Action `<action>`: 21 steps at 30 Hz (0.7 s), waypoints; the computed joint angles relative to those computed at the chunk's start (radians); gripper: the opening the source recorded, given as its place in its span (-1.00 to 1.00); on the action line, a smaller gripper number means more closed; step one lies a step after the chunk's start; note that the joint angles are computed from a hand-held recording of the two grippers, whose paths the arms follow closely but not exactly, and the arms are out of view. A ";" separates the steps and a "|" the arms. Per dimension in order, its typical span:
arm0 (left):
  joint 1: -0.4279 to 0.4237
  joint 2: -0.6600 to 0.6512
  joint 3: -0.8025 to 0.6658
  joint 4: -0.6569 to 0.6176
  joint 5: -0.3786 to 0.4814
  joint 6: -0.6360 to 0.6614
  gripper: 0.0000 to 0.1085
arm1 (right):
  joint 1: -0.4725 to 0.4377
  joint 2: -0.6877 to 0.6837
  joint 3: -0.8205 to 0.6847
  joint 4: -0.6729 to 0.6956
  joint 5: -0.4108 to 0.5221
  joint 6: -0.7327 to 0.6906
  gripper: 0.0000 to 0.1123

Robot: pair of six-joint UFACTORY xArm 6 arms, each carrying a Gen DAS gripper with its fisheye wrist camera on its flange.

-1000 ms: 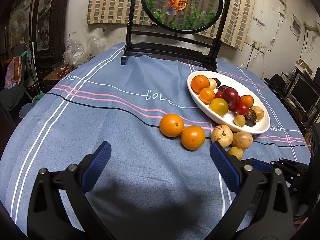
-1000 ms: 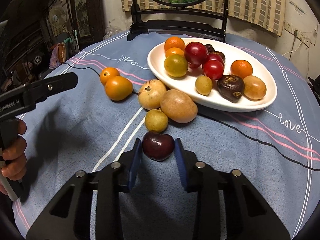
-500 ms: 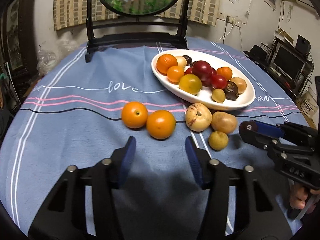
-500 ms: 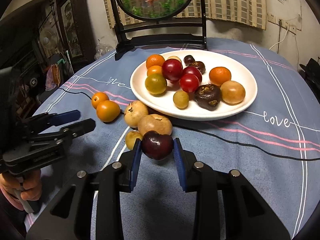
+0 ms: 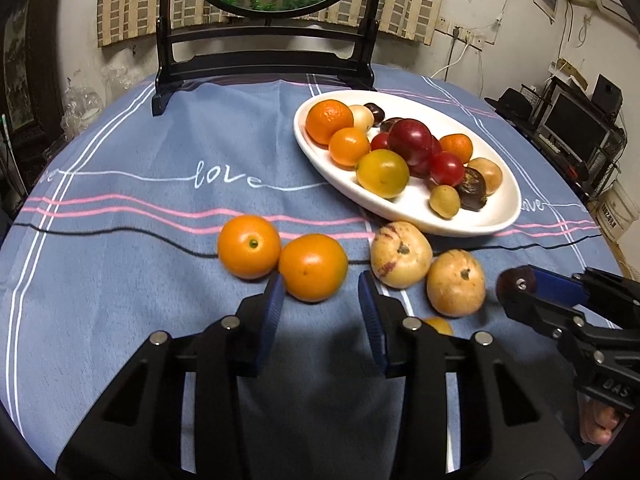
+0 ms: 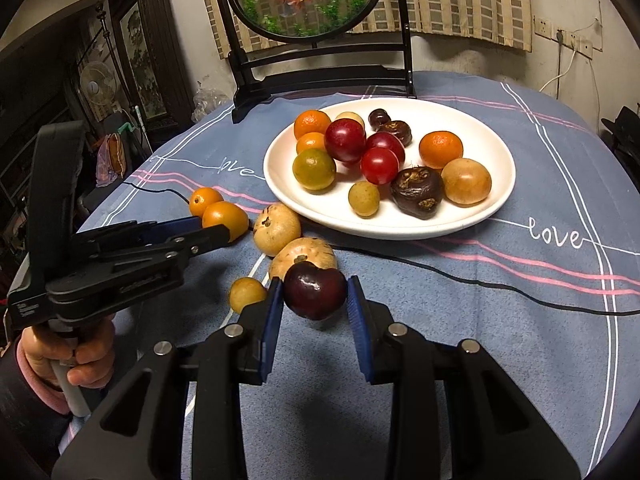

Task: Organize fruits
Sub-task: 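Grasp the dark red plum with the right tool while the left tool grasps an orange tomato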

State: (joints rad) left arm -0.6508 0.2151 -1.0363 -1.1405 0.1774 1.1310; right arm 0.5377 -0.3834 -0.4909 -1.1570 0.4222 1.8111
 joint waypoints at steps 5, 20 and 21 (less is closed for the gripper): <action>0.003 0.046 -0.047 0.082 -0.012 -0.077 -0.27 | -0.009 0.002 0.001 0.006 -0.015 -0.003 -0.41; -0.001 0.059 -0.063 0.054 -0.020 -0.055 -0.27 | -0.002 -0.014 0.008 0.020 0.016 -0.009 -0.41; -0.001 0.050 -0.054 0.041 -0.021 -0.045 -0.27 | -0.001 -0.017 0.008 0.018 0.022 -0.008 -0.41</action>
State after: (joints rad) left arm -0.6523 0.2648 -1.0903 -1.0998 0.1567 1.0856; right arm 0.5370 -0.4000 -0.4824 -1.1388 0.4447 1.8035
